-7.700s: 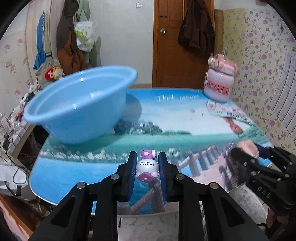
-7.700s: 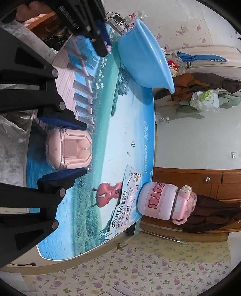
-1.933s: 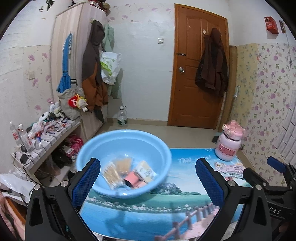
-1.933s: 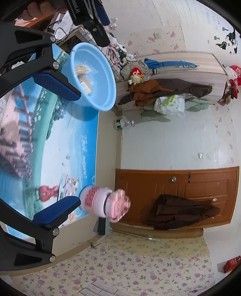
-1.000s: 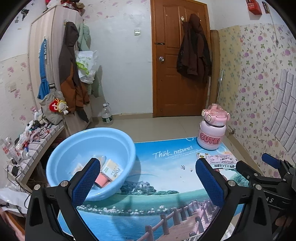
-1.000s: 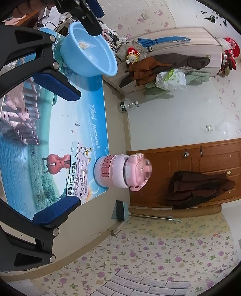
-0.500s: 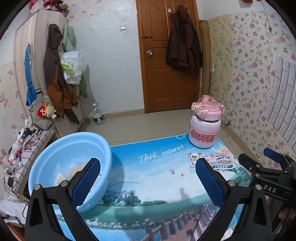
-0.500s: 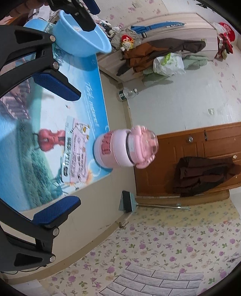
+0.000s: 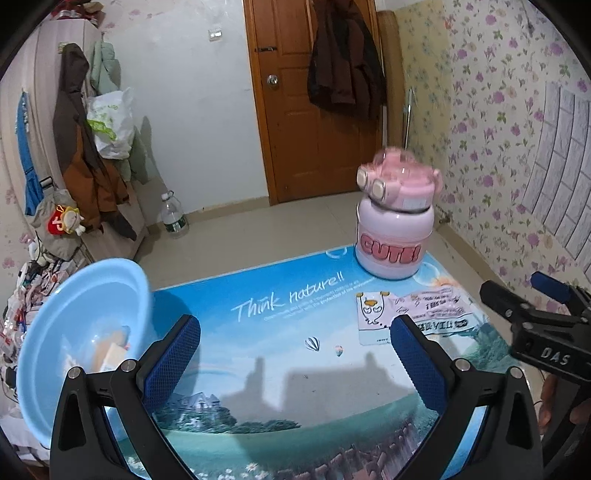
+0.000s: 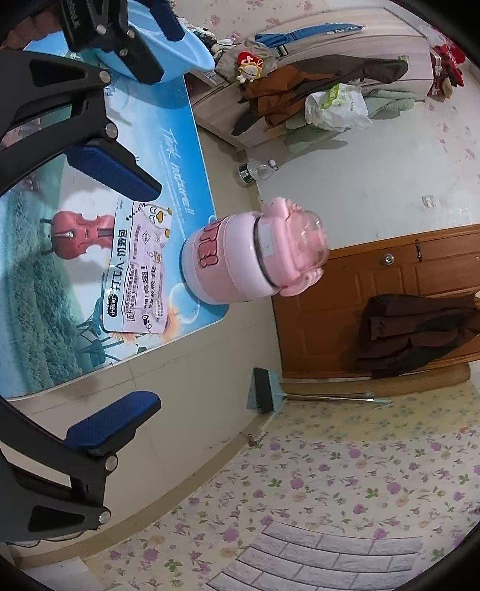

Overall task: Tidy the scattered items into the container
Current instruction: 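Move both tools toward the white printed packet beside the pink bottle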

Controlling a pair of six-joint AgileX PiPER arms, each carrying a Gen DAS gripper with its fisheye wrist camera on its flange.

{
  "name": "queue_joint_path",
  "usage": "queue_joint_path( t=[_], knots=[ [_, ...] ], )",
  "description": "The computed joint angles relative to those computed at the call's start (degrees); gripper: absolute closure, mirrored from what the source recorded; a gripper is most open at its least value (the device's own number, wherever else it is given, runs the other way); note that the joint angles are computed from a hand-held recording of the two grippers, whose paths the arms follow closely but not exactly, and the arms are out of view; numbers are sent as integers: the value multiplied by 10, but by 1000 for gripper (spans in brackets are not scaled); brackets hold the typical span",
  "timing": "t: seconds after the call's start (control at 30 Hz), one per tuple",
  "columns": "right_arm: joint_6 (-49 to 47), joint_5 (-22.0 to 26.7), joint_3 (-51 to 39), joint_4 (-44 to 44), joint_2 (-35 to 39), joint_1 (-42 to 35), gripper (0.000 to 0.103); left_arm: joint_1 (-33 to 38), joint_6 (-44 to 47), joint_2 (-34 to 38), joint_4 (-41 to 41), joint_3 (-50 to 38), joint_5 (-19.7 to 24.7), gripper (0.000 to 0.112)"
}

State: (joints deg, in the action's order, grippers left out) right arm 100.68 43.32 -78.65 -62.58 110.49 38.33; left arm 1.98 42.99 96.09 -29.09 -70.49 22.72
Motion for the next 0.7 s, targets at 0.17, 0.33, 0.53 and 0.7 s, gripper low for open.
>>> queue_joint_path(
  t=[0.17,0.33,0.53,0.7],
  knots=[
    [17,-65,17,-5,6,-30,0,-30,-62,41,79,-17,-19,9],
    [24,-109,16,-8,22,-53,0,-50,-172,87,193,-59,-14,9],
    [22,-150,12,3,38,-78,0,-68,-251,136,279,-104,-2,9],
    [19,-181,10,9,50,-95,0,-77,-274,170,301,-143,23,9]
  ],
)
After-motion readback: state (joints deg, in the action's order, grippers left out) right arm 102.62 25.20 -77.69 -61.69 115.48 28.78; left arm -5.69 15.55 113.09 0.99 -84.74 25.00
